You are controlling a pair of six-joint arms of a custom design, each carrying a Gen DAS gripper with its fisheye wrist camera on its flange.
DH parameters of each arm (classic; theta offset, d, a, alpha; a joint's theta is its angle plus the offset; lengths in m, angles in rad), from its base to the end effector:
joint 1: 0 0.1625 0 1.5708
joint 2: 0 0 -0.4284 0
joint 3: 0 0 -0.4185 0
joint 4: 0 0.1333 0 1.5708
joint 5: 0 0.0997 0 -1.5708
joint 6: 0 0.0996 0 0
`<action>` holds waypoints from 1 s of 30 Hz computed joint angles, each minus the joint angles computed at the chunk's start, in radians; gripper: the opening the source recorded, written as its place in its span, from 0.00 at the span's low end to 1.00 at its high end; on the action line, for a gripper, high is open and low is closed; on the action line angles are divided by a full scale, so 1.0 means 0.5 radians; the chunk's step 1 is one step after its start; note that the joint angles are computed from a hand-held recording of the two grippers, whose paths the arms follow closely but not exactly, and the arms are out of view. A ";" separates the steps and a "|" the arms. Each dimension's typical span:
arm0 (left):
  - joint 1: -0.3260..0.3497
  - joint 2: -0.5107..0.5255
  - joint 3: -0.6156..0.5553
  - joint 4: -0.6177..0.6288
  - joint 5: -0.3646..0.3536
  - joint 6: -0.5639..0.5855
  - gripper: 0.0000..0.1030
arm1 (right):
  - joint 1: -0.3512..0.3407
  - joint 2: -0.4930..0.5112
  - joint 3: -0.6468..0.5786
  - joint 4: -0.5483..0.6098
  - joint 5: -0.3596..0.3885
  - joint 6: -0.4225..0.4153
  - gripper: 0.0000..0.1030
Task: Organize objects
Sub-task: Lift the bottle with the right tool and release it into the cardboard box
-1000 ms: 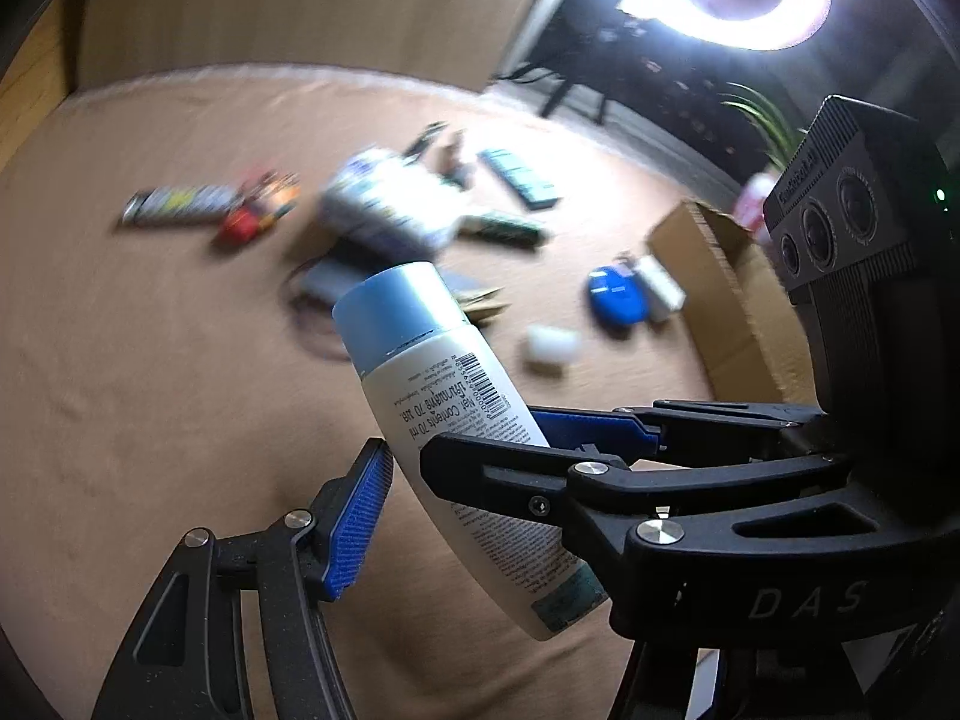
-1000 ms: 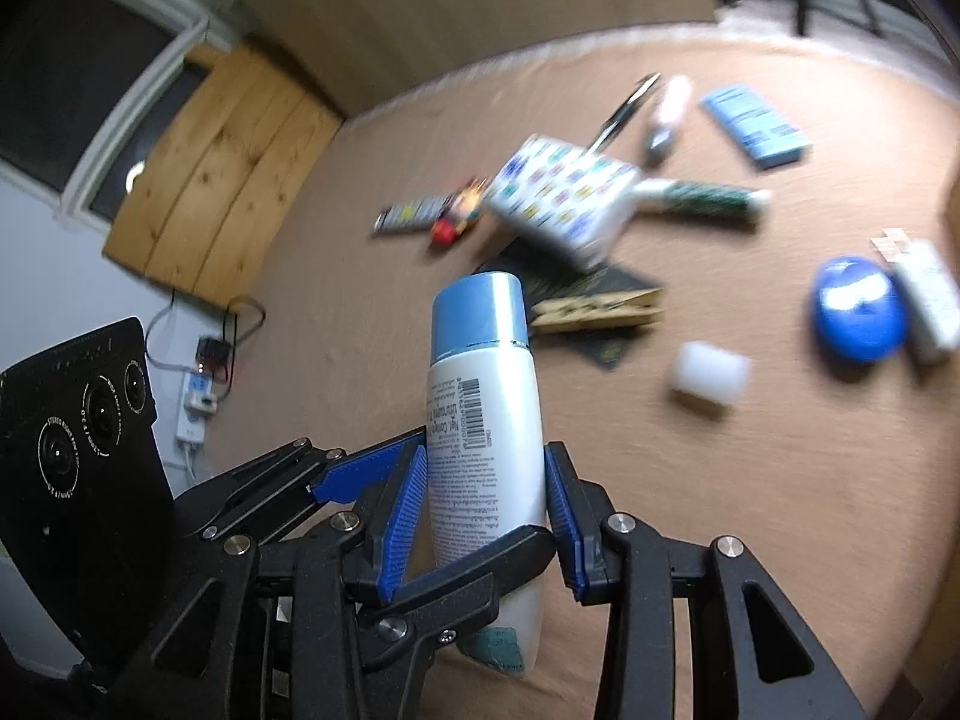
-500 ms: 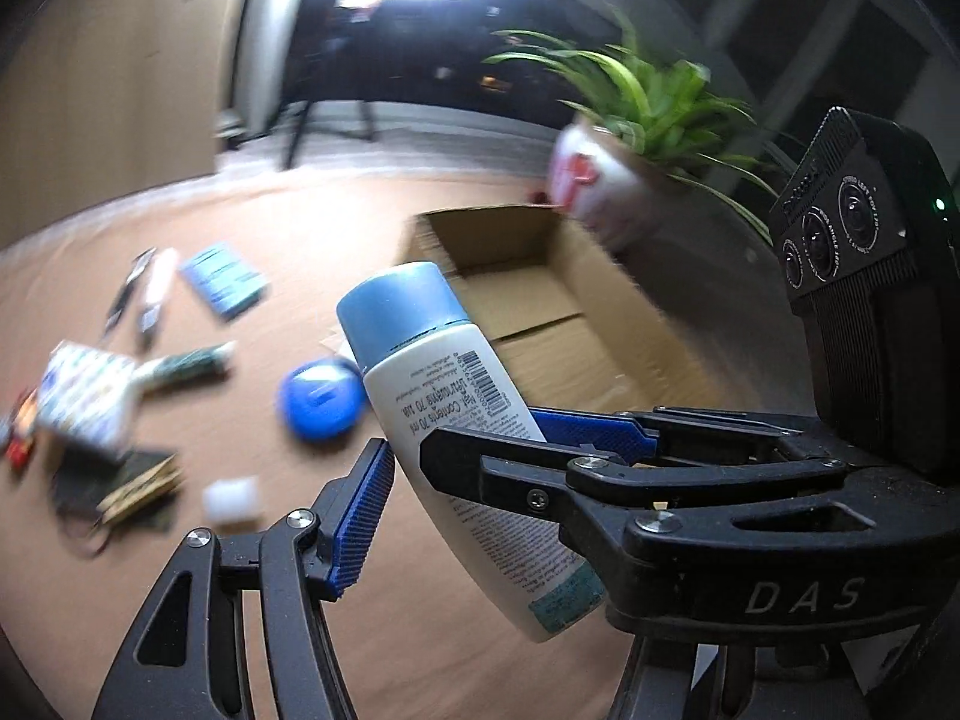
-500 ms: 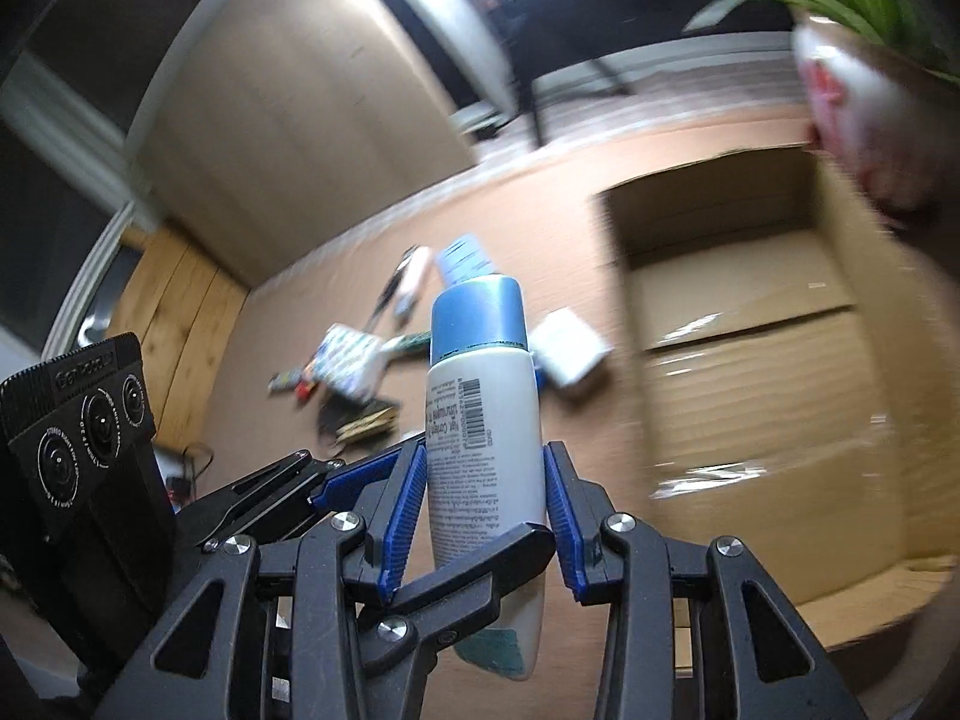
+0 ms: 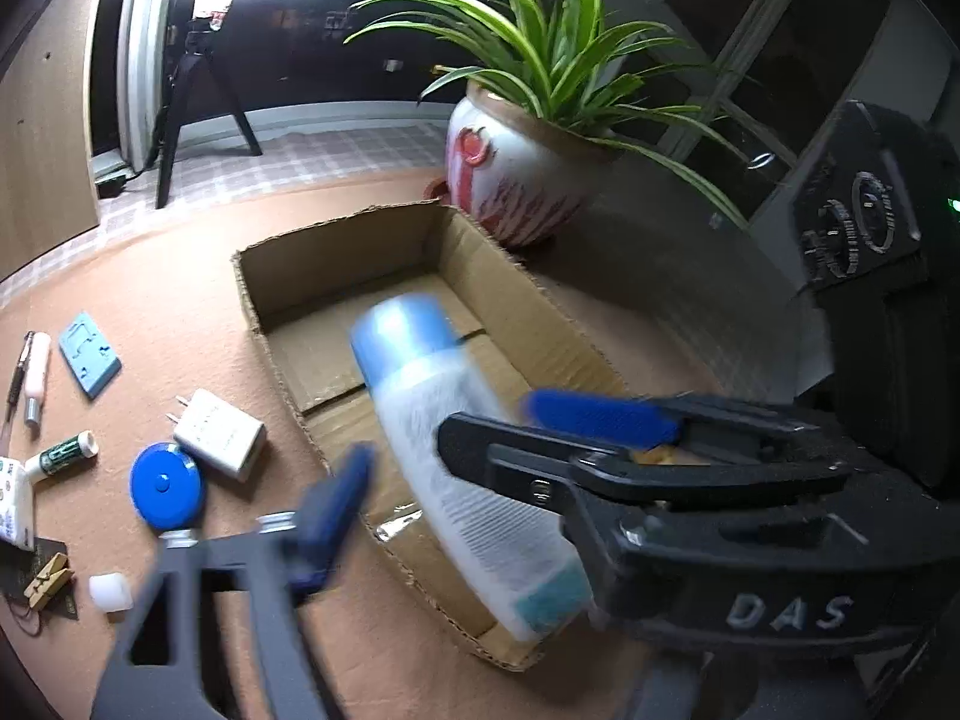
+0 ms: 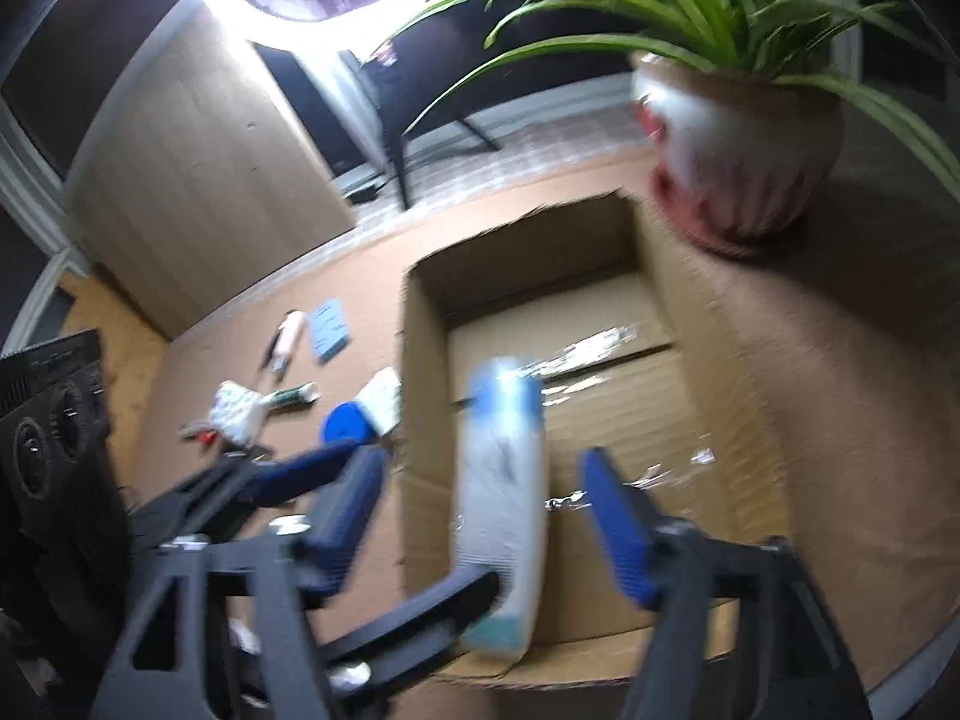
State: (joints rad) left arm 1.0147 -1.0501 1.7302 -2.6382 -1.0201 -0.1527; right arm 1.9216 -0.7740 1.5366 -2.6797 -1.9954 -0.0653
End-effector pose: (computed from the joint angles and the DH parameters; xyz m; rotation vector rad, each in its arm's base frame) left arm -0.1924 -0.6609 0.2300 0.3885 2.6355 -0.7500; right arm 0.3387 -0.6572 0.1213 0.4613 -2.6814 0.5541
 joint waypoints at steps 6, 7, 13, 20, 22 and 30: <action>0.010 -0.052 0.055 -0.017 0.116 -0.008 0.92 | -0.002 -0.021 0.040 -0.060 -0.008 0.005 0.69; 0.018 -0.066 0.064 -0.012 0.113 -0.022 0.92 | 0.002 -0.020 0.045 -0.068 -0.008 0.007 0.69; 0.042 -0.208 0.180 0.001 0.173 -0.073 0.92 | 0.073 -0.003 0.073 -0.136 -0.073 -0.054 0.69; 0.073 -0.451 0.338 0.059 0.296 -0.140 0.92 | 0.134 0.016 0.105 -0.183 -0.073 -0.043 0.69; 0.099 -0.508 0.363 0.094 0.320 -0.177 0.92 | 0.139 0.017 0.118 -0.182 -0.055 -0.014 0.69; 0.222 -0.730 0.447 0.264 0.429 -0.314 0.92 | 0.170 0.045 0.152 -0.172 -0.030 0.058 0.68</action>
